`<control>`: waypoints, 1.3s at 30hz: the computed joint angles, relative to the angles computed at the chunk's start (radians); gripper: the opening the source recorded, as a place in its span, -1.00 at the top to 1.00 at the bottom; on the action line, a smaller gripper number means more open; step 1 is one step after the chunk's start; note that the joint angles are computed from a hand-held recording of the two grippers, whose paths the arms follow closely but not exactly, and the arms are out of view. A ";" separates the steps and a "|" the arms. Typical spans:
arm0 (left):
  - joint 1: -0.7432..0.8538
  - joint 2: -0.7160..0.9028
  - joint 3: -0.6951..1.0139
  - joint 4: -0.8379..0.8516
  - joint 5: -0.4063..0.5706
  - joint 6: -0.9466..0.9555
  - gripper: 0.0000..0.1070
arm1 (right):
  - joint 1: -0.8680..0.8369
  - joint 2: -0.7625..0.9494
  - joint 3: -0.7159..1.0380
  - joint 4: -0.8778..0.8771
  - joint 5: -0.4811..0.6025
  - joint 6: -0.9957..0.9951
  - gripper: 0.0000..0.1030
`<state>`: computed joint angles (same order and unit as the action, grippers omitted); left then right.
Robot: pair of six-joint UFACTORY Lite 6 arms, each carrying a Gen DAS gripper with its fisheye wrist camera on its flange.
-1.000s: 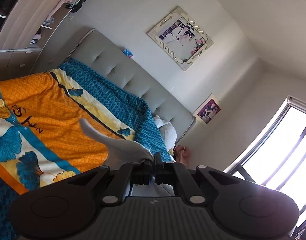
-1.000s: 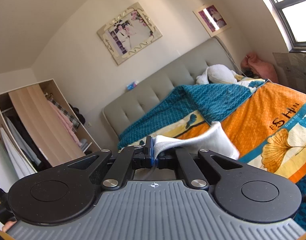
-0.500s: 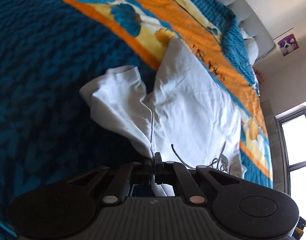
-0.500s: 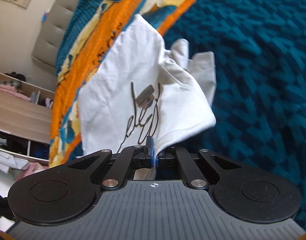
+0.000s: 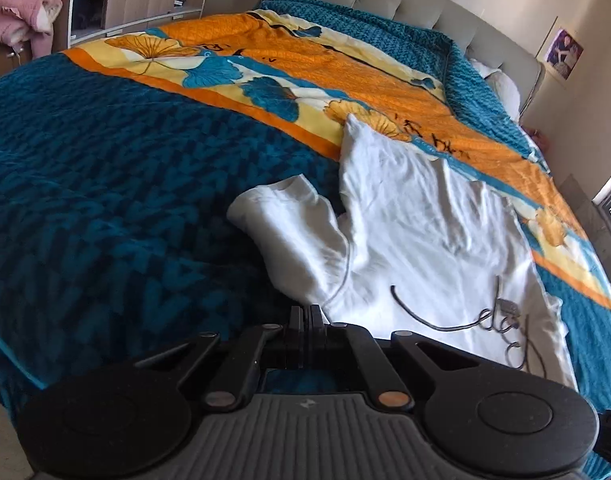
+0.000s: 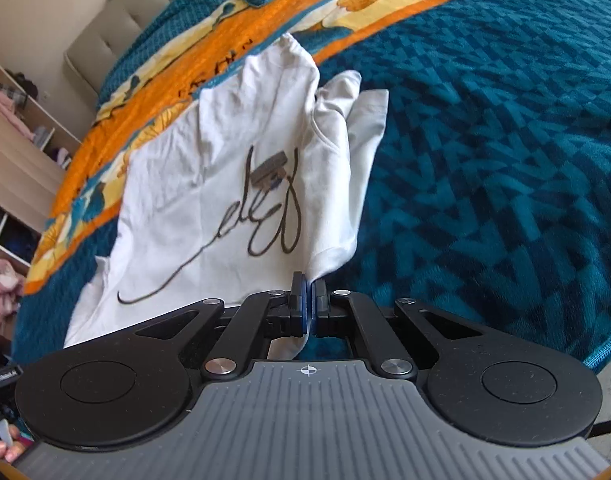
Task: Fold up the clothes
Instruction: 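Lower the sweatshirt flat onto the bed with both grippers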
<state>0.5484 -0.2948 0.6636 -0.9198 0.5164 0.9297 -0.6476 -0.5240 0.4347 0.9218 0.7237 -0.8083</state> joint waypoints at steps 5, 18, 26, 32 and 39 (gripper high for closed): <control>0.069 0.018 -0.037 -0.031 0.123 0.073 0.88 | -0.114 -0.001 -0.031 0.039 0.133 -0.115 0.35; -0.132 0.142 -0.122 -0.316 0.229 0.259 0.16 | -0.280 0.244 -0.067 0.176 0.415 -0.182 0.01; -0.169 0.245 -0.074 -0.417 0.186 0.248 0.26 | -0.195 0.324 -0.101 0.377 0.278 -0.255 0.25; -0.187 0.132 -0.059 -0.224 0.207 0.056 0.91 | -0.205 0.241 -0.087 0.339 0.332 -0.236 0.93; -0.012 -0.121 -0.053 0.018 0.469 -0.078 0.92 | -0.319 0.034 -0.008 0.124 0.526 -0.081 0.94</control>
